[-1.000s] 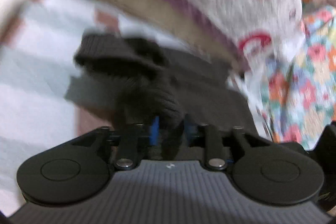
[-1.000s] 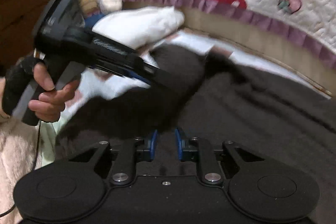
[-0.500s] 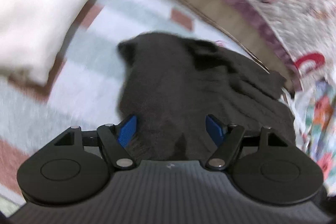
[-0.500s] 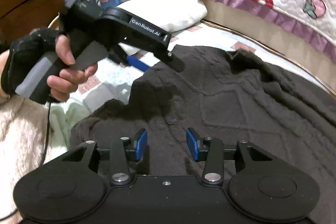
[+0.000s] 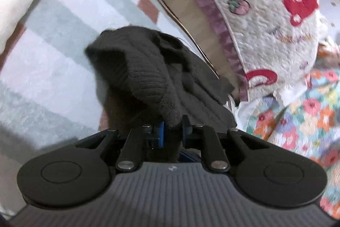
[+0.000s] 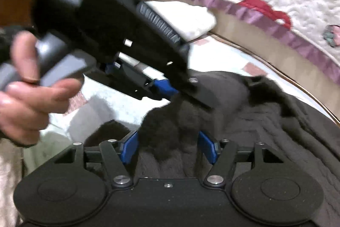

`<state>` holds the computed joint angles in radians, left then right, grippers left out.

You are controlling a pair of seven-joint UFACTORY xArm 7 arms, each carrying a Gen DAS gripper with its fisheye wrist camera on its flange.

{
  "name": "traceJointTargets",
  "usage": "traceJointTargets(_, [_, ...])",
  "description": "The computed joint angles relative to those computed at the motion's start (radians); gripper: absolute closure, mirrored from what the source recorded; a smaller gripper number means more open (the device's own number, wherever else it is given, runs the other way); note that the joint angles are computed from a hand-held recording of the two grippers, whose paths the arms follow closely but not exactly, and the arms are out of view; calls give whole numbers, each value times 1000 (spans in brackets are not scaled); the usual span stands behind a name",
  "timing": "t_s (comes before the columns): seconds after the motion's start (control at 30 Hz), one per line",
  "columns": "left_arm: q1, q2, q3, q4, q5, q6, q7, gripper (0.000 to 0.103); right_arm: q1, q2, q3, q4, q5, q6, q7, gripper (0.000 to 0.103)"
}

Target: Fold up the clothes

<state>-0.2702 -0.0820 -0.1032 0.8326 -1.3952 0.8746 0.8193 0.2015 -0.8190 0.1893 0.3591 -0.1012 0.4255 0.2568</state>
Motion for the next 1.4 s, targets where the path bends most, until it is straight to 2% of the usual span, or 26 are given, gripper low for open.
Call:
traceJointTargets(0.03, [-4, -13, -8, -3, 12, -36, 12, 86, -12, 16, -3, 0, -8, -21, -5, 51])
traceJointTargets(0.07, [-9, -30, -13, -10, 23, -76, 22, 78, -11, 11, -25, -9, 3, -40, -7, 84])
traceJointTargets(0.1, [-14, -45, -16, -17, 19, -115, 36, 65, -3, -1, -60, -22, 28, -60, -7, 88])
traceJointTargets(0.17, [-21, -61, -6, -26, -50, -160, 81, 47, 33, -49, -171, -67, 135, -112, 14, 89])
traceJointTargets(0.23, [-21, -61, 6, -25, -118, -174, 116, 43, 6, -117, -230, -114, 211, -111, 54, 89])
traceJointTargets(0.3, [-8, -20, 27, -1, -127, -89, 91, 43, -57, -176, -259, -149, 251, -75, 91, 89])
traceJointTargets(0.33, [23, 15, 23, 18, -129, 2, 66, 43, -103, -202, -247, -162, 248, -39, 106, 89])
traceJointTargets(0.37, [11, 43, 41, 32, -130, 52, 45, 43, -137, -225, -240, -177, 246, -12, 119, 89])
traceJointTargets(0.4, [16, 55, 26, 43, -112, 60, 42, 43, -150, -246, -238, -195, 251, 1, 129, 89])
traceJointTargets(0.53, [-37, 61, -54, 64, 36, -115, 48, 43, -195, -332, -234, -265, 262, 49, 169, 88])
traceJointTargets(0.67, [-80, 104, -87, 78, 115, -179, 9, 42, -186, -345, -230, -291, 266, 17, 178, 88])
traceJointTargets(0.77, [-107, 93, -105, 53, 174, -202, 60, 42, -182, -340, -233, -279, 266, 35, 182, 88])
traceJointTargets(0.83, [-142, 84, -129, 43, 229, -278, 82, 40, -163, -350, -242, -265, 269, 65, 174, 86])
traceJointTargets(0.87, [-156, 81, -135, 39, 246, -312, 88, 36, -150, -356, -241, -256, 266, 86, 162, 88])
traceJointTargets(0.97, [-183, 77, -140, 32, 247, -394, 95, 34, -128, -367, -197, -234, 220, 140, 111, 89])
traceJointTargets(1.07, [-188, 76, -131, 29, 212, -422, 52, 34, -121, -378, -199, -244, 222, 145, 102, 90])
traceJointTargets(1.13, [-192, 69, -130, 21, 195, -461, 65, 39, -124, -398, -203, -259, 227, 150, 104, 90])
traceJointTargets(1.2, [-199, 65, -133, 16, 215, -504, 64, 79, -122, -417, -206, -268, 230, 155, 102, 90])
traceJointTargets(1.23, [-203, 63, -134, 14, 221, -525, 62, 80, -117, -423, -212, -272, 235, 154, 99, 90])
traceJointTargets(1.3, [-214, 52, -136, 8, 200, -569, 77, 95, -98, -425, -233, -270, 252, 163, 89, 86])
traceJointTargets(1.4, [-239, -35, -142, -45, 184, -730, 38, 100, -23, -388, -317, -213, 311, 262, 22, 86])
